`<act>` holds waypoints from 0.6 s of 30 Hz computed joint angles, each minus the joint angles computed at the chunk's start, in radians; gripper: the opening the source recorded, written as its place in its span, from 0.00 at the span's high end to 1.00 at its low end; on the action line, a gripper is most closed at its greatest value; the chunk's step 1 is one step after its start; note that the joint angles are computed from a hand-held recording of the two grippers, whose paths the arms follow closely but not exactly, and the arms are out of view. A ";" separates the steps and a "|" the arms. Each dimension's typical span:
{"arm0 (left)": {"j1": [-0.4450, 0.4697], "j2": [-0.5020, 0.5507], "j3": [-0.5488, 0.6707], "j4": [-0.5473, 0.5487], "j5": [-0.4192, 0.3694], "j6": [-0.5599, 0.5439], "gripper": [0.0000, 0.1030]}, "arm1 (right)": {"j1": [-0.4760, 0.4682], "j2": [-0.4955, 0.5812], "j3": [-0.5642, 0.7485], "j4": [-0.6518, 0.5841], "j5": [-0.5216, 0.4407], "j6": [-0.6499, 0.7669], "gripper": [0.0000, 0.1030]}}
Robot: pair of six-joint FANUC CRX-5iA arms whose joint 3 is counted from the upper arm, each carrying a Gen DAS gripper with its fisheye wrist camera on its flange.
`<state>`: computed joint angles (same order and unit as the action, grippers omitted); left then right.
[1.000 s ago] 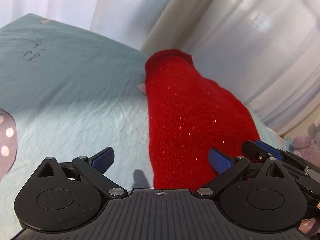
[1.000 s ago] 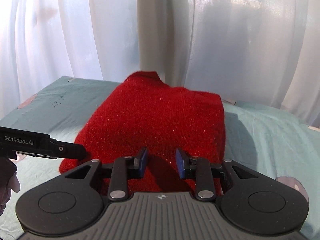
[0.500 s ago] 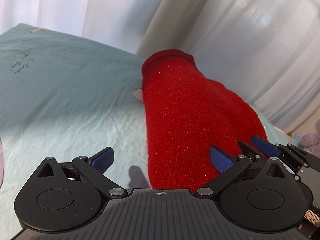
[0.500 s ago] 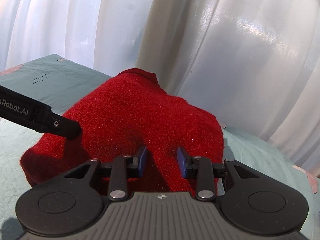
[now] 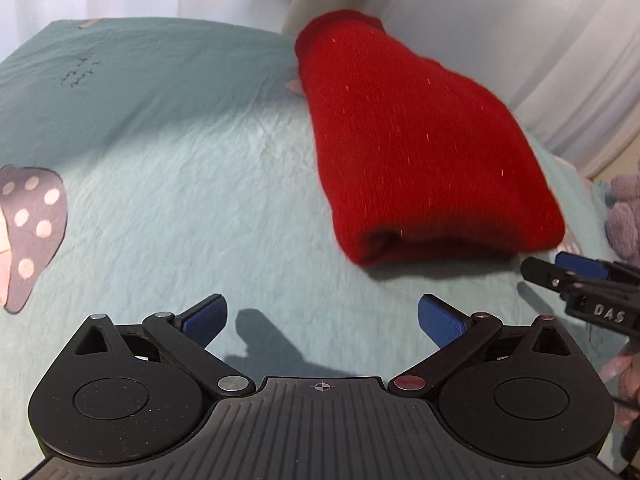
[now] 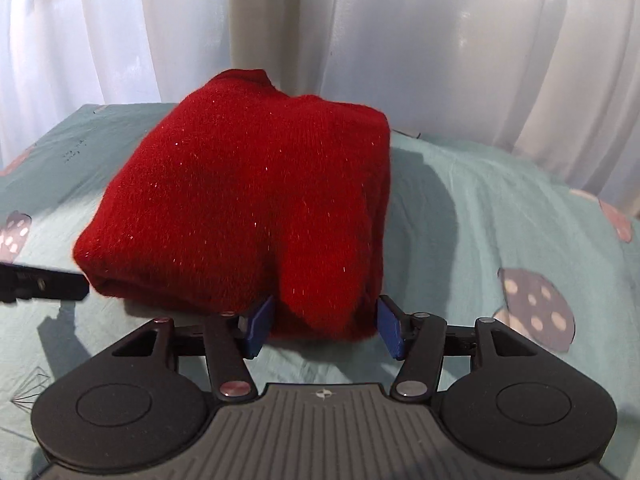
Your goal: Fold small clothes
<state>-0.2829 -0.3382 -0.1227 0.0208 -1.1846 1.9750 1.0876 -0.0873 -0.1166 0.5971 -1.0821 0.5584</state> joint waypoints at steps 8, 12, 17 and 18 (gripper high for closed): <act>-0.177 -0.002 0.053 -0.153 -0.166 0.098 0.00 | 0.114 -0.067 0.071 -0.282 -0.211 0.047 0.04; -0.241 0.035 0.125 -0.240 -0.225 0.134 0.00 | 0.149 0.008 0.171 -0.299 -0.352 0.091 0.04; -0.288 0.077 0.204 -0.322 -0.279 0.163 0.00 | 0.144 0.042 0.229 -0.261 -0.405 0.054 0.04; -0.294 0.082 0.216 -0.334 -0.284 0.167 0.00 | 0.135 0.042 0.235 -0.259 -0.403 0.041 0.04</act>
